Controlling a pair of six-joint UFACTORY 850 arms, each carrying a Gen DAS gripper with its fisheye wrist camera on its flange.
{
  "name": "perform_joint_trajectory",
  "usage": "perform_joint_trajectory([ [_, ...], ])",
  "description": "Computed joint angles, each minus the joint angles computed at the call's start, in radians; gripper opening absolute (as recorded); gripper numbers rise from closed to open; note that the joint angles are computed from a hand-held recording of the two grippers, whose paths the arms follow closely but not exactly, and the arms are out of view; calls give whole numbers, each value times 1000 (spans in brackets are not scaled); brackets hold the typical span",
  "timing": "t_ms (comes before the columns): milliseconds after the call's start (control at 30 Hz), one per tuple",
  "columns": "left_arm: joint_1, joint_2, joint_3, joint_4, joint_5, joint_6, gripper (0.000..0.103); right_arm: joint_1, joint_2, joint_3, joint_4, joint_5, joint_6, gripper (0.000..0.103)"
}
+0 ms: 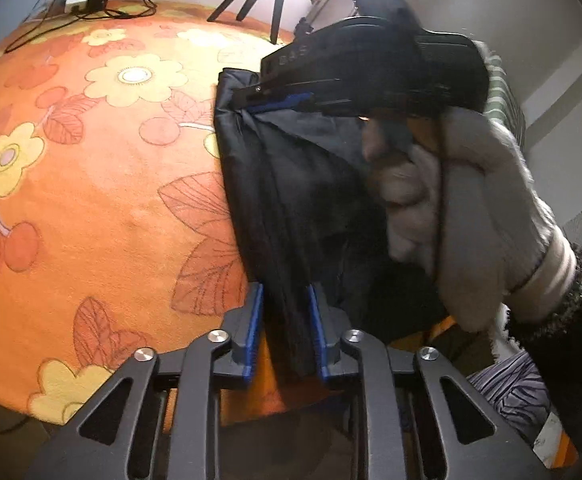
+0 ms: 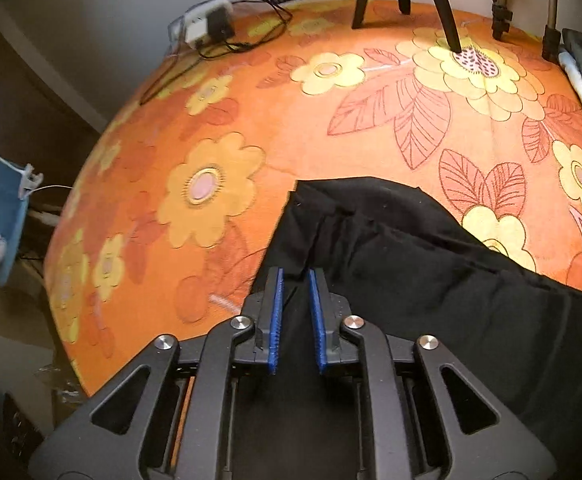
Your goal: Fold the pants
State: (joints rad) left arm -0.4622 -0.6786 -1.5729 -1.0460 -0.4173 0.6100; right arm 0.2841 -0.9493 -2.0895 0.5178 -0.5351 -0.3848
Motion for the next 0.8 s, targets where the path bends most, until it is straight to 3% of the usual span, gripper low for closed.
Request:
perform_joint_trajectory([
  [200,-10,27,41,-25,16,42,17,-4,-39,-81,-29,-72,55,12],
  [333,-13,24,42,-48,17,48,17,5,-5,-54,-44,-95,57,34],
  [500,2,24,51,-106,3,98,17,51,-3,-74,-247,-148,161,35],
  [667,22,34,73,-168,-11,146,18,86,-77,-187,-444,-248,315,35],
  [800,26,42,83,-147,0,116,32,120,-109,-239,-603,-286,396,35],
])
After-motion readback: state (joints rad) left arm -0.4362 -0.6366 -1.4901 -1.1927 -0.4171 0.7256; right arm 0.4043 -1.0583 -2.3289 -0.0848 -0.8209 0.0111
